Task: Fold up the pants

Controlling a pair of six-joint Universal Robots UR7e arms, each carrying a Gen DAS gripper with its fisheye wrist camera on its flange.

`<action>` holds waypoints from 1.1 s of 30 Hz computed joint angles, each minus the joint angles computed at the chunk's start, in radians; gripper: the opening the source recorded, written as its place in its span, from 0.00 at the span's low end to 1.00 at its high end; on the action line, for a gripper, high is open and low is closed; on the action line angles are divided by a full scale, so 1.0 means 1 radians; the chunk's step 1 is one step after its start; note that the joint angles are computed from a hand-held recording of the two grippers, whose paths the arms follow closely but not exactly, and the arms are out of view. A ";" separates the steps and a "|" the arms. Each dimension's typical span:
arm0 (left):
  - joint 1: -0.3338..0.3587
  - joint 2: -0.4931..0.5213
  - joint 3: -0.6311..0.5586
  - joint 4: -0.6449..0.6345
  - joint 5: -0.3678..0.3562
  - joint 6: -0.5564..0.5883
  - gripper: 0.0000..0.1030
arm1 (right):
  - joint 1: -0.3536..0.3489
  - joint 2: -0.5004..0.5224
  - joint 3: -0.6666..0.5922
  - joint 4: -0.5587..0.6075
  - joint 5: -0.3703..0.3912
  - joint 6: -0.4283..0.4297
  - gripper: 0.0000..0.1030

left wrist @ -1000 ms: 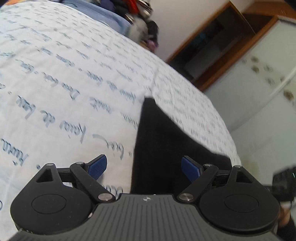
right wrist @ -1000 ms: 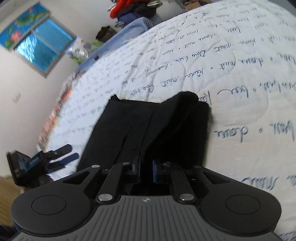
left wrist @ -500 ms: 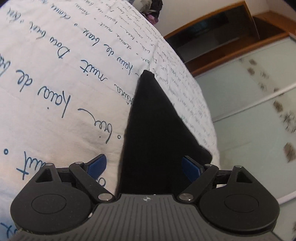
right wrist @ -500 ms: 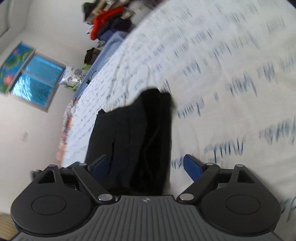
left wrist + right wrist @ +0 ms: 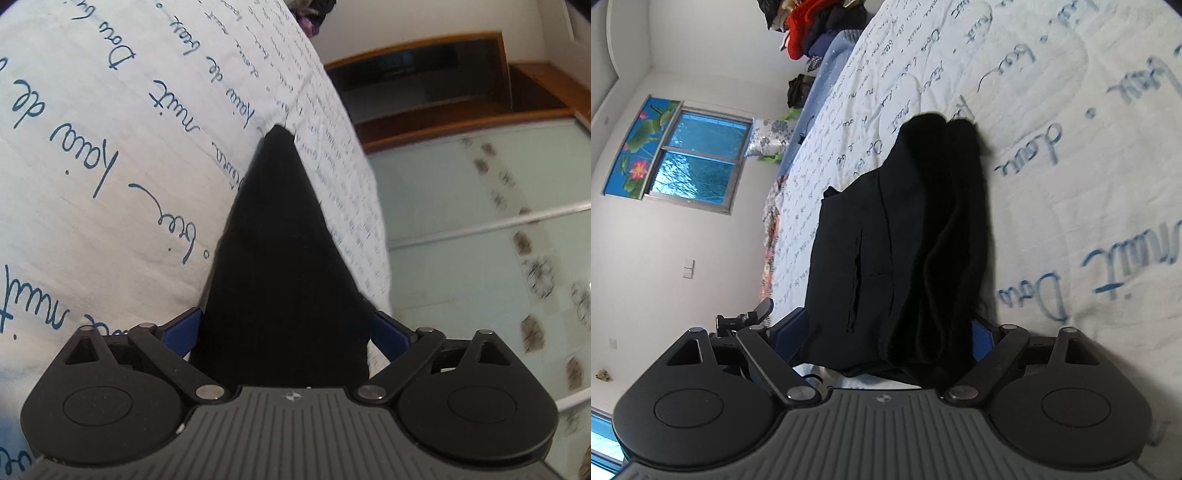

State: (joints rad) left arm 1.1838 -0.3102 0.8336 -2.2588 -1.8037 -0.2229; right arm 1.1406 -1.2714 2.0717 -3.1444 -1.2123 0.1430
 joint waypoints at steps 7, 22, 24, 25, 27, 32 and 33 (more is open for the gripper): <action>-0.041 -0.006 0.005 0.039 0.191 0.050 0.32 | 0.035 0.042 -0.018 -0.038 -0.066 -0.026 0.40; -0.057 -0.085 0.206 -0.160 0.245 0.096 0.37 | -0.006 0.009 -0.022 0.038 -0.074 -0.089 0.24; -0.052 -0.102 0.209 -0.158 0.249 0.083 0.46 | -0.023 0.003 0.002 -0.003 -0.034 -0.041 0.28; -0.058 -0.120 0.228 -0.178 0.274 0.095 0.46 | -0.023 -0.007 0.015 -0.023 -0.037 -0.016 0.30; -0.083 -0.166 0.297 -0.282 0.358 0.150 0.48 | -0.010 -0.032 0.053 -0.127 -0.096 0.034 0.33; -0.141 -0.193 0.375 -0.457 0.411 0.315 0.48 | 0.076 0.014 0.061 -0.439 -0.177 0.029 0.34; -0.153 -0.181 0.381 -0.479 0.401 0.349 0.47 | 0.104 0.044 0.041 -0.474 -0.186 0.011 0.34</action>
